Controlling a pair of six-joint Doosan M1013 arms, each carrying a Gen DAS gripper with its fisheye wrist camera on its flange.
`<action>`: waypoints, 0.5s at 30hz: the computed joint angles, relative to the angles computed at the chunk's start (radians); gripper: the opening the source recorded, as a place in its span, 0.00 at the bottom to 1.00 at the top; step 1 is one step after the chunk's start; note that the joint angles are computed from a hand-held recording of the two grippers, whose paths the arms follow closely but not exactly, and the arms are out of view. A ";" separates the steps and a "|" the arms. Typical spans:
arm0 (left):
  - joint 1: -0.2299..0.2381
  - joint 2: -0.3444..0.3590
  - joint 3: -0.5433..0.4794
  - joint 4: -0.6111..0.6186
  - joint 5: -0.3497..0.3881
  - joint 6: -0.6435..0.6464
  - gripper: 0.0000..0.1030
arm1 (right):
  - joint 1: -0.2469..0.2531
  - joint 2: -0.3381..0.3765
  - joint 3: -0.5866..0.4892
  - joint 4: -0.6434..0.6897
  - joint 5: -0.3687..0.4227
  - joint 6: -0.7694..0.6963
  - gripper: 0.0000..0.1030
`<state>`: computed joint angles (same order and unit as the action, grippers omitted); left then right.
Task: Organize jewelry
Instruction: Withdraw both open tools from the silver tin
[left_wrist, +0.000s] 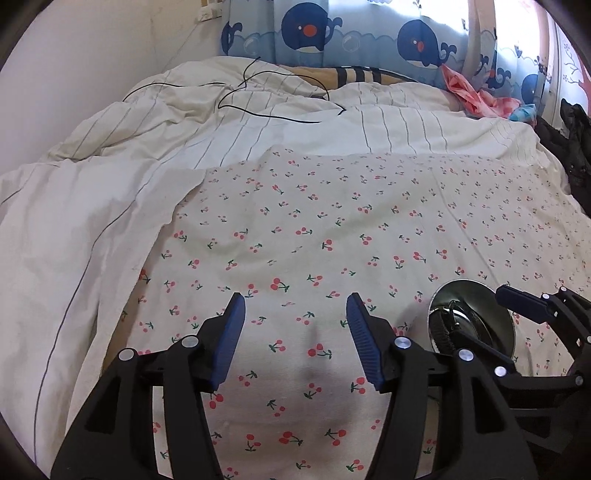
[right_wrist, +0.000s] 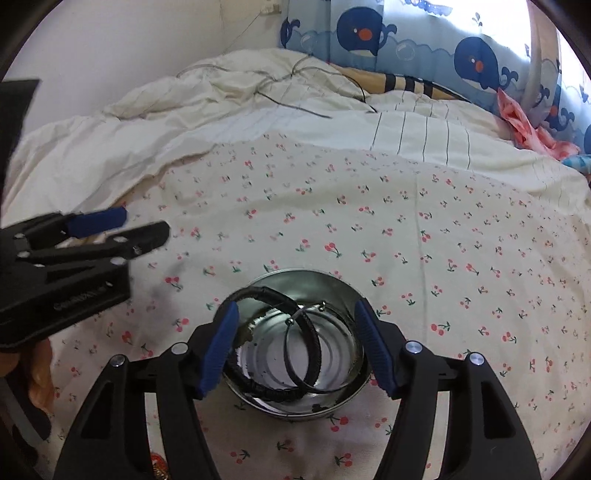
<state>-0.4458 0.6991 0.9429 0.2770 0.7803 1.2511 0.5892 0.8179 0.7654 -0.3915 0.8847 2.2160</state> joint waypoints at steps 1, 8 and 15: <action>0.000 0.001 -0.002 -0.003 0.001 0.002 0.54 | 0.002 -0.005 0.009 -0.007 -0.017 -0.004 0.61; 0.000 0.000 -0.001 -0.012 0.001 0.008 0.55 | -0.006 -0.019 0.030 0.025 -0.056 0.004 0.61; 0.001 0.002 -0.003 -0.023 0.004 0.013 0.56 | -0.004 0.011 -0.015 0.056 0.008 -0.043 0.65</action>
<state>-0.4453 0.7011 0.9396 0.2544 0.7843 1.2646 0.5852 0.8292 0.7504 -0.3357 0.8929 2.1734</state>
